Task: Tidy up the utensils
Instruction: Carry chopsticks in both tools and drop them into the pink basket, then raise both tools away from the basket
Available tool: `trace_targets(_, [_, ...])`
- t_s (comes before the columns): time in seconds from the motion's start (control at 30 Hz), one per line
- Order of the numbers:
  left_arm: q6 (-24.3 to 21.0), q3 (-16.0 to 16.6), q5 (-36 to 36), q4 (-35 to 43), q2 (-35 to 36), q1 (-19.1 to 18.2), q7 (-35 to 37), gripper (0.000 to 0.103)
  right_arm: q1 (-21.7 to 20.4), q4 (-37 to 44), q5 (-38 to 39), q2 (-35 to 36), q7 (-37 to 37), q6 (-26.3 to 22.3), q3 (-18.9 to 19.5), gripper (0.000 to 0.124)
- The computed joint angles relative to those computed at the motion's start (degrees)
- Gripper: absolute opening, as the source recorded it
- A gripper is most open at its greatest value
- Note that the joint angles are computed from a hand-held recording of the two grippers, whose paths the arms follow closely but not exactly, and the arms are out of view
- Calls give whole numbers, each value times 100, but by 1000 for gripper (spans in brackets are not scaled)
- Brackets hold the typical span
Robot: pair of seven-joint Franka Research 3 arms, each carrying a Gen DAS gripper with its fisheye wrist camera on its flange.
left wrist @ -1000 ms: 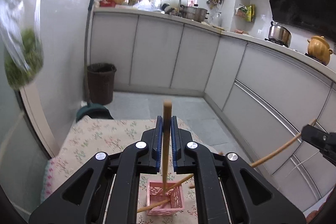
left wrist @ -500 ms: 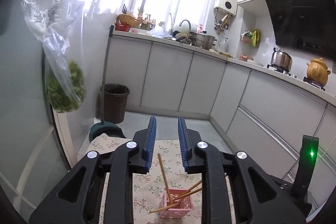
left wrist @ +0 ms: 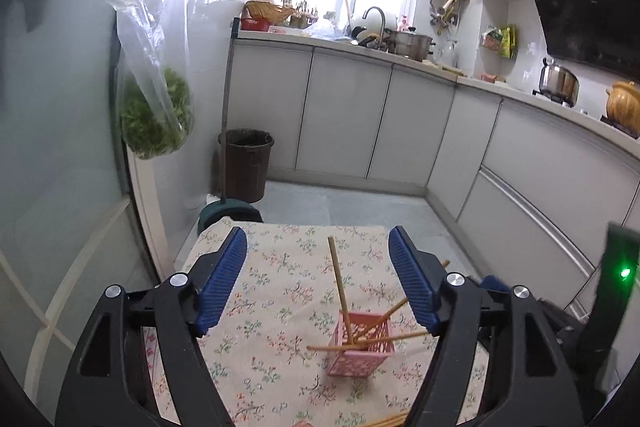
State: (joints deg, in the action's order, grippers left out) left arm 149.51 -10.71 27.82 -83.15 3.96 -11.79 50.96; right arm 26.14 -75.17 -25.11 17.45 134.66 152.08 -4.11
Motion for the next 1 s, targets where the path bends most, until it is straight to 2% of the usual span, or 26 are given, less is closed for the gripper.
trace_targets(0.07, [42, -27, 41, -273, -205, -24, -81, 72, 158, -468, -480, -363, 495, 56, -170, 36])
trace_targets(0.13, [-31, -77, 126, -420, -327, -47, -133, 75, 182, -735, -921, -605, 835, -84, -153, 40])
trace_targets(0.23, [-20, -150, 226, -649, -505, -74, -216, 88, 122, -1066, -1422, -912, 1275, -293, -45, 49])
trace_targets(0.37, [37, -249, 458, -933, -740, -71, -438, 96, -35, -1534, -1971, -1334, 1887, -591, 155, 66])
trace_targets(0.53, [-144, -364, 563, -1038, -801, -110, -375, 96, -331, -2008, -2605, -1743, 2477, -782, 476, 80])
trace_targets(0.77, [-317, -418, 530, -1190, -843, -203, -238, 96, -784, -2474, -2980, -2163, 2797, -928, 979, 94])
trace_targets(1.0, [-319, -455, 649, -1303, -868, -242, -226, 96, -1110, -2876, -2937, -2516, 3043, -1106, 1237, 97])
